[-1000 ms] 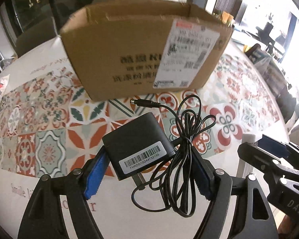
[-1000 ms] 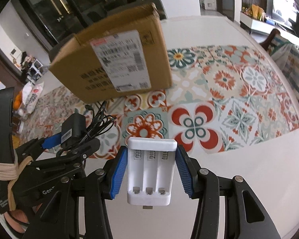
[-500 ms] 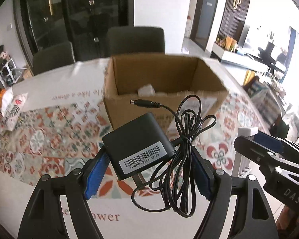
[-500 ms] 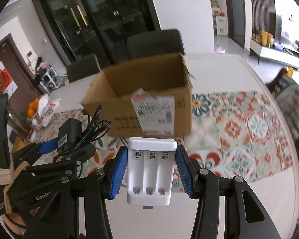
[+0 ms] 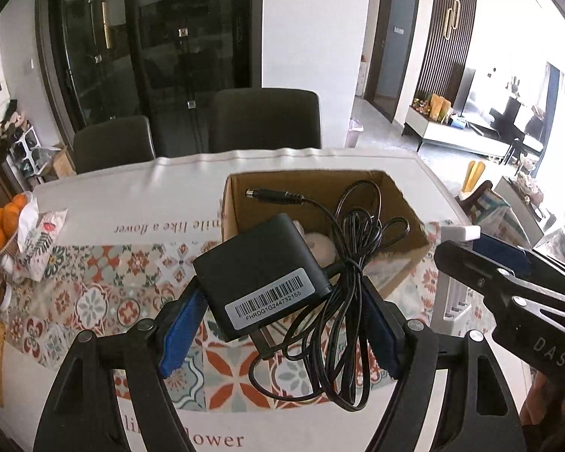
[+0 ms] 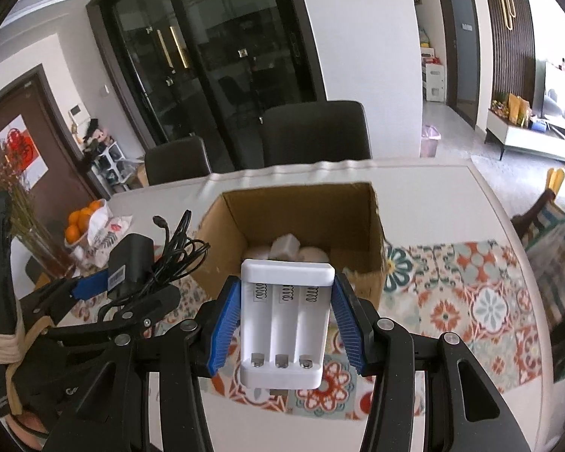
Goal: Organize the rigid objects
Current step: 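Lift both held objects and carry them over the cardboard box, then lower the battery charger and power adapter into the box and open both tools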
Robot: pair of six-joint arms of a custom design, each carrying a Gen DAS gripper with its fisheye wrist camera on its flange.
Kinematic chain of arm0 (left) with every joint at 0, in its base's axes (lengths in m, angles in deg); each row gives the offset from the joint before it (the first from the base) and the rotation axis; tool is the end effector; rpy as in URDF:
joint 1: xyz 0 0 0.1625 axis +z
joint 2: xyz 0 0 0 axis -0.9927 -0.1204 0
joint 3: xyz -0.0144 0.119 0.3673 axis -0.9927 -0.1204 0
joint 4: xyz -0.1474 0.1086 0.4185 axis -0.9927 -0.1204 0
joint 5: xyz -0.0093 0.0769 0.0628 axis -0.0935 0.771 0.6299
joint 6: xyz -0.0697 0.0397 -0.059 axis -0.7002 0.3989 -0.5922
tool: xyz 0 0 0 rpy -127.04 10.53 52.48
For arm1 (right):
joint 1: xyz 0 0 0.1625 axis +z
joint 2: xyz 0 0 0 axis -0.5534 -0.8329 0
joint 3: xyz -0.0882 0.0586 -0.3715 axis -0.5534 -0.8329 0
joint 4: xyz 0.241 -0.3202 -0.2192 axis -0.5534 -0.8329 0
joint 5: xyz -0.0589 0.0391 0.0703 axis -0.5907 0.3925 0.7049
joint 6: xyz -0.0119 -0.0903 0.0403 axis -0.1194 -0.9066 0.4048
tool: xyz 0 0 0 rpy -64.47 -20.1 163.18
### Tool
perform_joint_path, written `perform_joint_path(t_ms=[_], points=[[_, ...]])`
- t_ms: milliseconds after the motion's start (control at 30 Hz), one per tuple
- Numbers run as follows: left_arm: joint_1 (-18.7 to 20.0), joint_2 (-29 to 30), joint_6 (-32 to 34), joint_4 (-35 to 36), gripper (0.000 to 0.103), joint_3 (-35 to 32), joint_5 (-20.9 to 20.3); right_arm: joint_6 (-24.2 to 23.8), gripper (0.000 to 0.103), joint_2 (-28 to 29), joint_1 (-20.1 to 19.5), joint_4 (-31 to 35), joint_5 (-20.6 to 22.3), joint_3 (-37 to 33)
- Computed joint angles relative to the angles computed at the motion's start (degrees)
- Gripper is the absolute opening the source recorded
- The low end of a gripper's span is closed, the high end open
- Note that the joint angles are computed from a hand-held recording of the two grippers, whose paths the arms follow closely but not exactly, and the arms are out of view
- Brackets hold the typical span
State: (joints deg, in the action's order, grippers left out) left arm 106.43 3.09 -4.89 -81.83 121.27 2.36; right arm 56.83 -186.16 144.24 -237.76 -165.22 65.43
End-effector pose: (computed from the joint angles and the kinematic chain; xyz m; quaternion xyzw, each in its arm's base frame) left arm -0.3879 -0.3860 0.1038 0.3004 0.8813 -0.2537 0.2622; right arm 0.1916 -0.3135 0.3209 0.0677 -0.8789 0.3872 0.2703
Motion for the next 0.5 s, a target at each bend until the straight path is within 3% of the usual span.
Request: perform_joint_path(t_ms=[500], points=[[3.9, 7.1, 5.5, -0.2, 0.078, -9.7, 1.4, -5.9, 0.049, 9.8, -2.7, -3.5, 1.5, -9.4]])
